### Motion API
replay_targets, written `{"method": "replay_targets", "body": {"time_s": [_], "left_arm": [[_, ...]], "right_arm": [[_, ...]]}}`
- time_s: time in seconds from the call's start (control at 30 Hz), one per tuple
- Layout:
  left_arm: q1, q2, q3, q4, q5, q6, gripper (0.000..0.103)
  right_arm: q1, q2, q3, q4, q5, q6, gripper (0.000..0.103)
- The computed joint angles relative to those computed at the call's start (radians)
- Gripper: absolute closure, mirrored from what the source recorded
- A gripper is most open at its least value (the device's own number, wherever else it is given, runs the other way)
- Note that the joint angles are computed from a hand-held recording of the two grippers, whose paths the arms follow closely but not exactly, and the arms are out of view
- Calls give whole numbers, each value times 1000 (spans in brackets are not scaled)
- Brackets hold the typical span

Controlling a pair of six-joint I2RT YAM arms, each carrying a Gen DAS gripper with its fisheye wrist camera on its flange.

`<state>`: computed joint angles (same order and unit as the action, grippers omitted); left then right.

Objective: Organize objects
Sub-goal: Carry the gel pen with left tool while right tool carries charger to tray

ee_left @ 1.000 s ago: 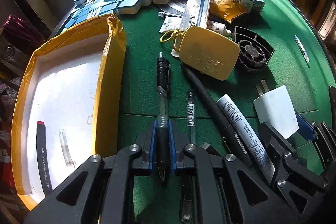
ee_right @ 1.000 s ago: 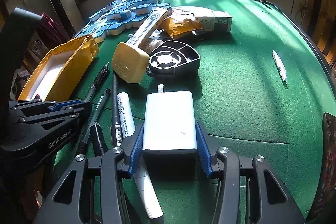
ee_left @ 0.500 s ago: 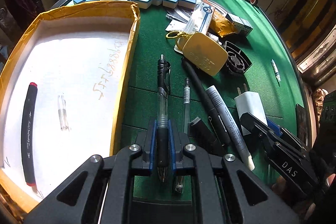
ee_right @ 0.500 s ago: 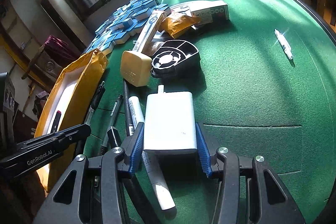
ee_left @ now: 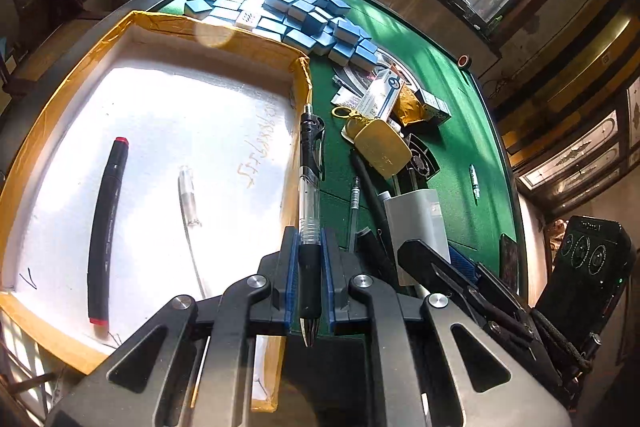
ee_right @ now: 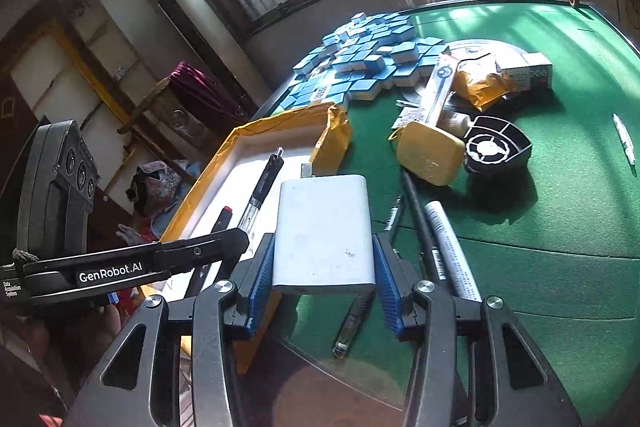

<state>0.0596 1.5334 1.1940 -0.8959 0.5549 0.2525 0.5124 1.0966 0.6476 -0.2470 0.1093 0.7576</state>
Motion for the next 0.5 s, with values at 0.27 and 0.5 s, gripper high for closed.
{"method": "replay_targets", "body": {"time_s": [0.27,0.5], "left_arm": [[154,53,50,-3,-6,40,94],[156,123,12,52,-75,37,94]], "right_arm": [[57,204,125,89,-51,-24,61],[56,393,253,124,-121,-44,61]]}}
